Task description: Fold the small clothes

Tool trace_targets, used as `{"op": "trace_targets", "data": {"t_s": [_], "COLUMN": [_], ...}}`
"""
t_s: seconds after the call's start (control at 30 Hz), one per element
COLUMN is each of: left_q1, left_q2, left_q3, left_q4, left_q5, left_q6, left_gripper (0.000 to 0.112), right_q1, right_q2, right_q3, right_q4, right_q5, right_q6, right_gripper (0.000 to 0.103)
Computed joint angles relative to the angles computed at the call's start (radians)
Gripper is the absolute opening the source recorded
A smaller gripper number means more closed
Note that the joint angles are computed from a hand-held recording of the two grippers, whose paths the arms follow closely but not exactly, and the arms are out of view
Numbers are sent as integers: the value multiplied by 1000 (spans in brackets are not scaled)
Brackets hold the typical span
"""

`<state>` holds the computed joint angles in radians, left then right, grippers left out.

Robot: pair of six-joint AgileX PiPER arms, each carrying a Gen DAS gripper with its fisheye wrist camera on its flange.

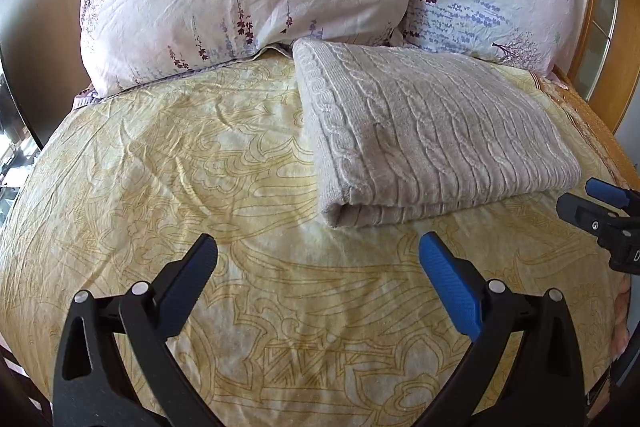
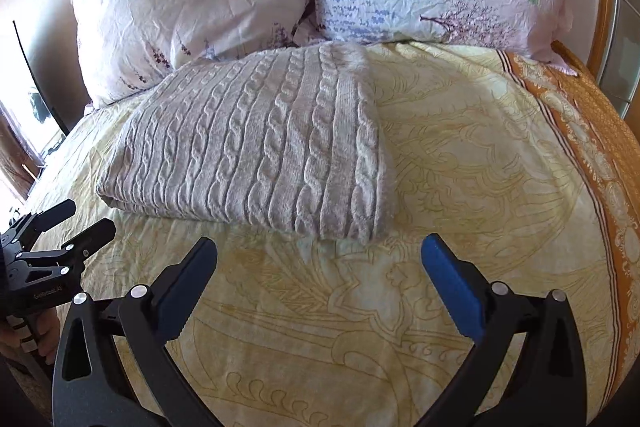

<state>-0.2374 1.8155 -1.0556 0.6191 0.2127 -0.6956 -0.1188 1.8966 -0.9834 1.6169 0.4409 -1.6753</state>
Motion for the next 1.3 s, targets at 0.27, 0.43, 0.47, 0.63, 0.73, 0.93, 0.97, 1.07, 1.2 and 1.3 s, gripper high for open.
{"op": "trace_targets", "data": {"t_s": [0.27,0.43,0.47,0.63,0.73,0.93,0.97,1.07,1.2,1.3], "left_q1": [4,12,11,11,11,11,11,11,10,10], "left_q2": [57,66,67,68,68,70,70,70,71,70], "left_q3": [-71,-86,-86,-88,-87,-88,-89,-89,-89,-88], "left_q4": [-202,-280,-275,-273,-274,-276,-274,-274,-273,-273], "left_q5": [75,94,94,97,97,96,97,96,96,96], "left_q6": [197,267,262,262,264,266,264,263,262,262], "left_gripper": [101,101,101,101,101,101,101,101,101,101], "right_q1": [55,104,109,125,131,133,132,129,130,130], "right_q2": [19,8,12,10,7,8,8,10,9,9], "right_q3": [-14,-6,-14,-15,-13,-10,-9,-11,-10,-10], "right_q4": [-99,-147,-178,-237,-246,-187,-181,-179,-180,-180], "right_q5": [-94,-179,-191,-221,-229,-223,-220,-216,-216,-217], "right_q6": [127,169,197,262,280,210,203,197,198,199], "right_gripper": [102,102,102,102,102,102,102,102,102,102]}}
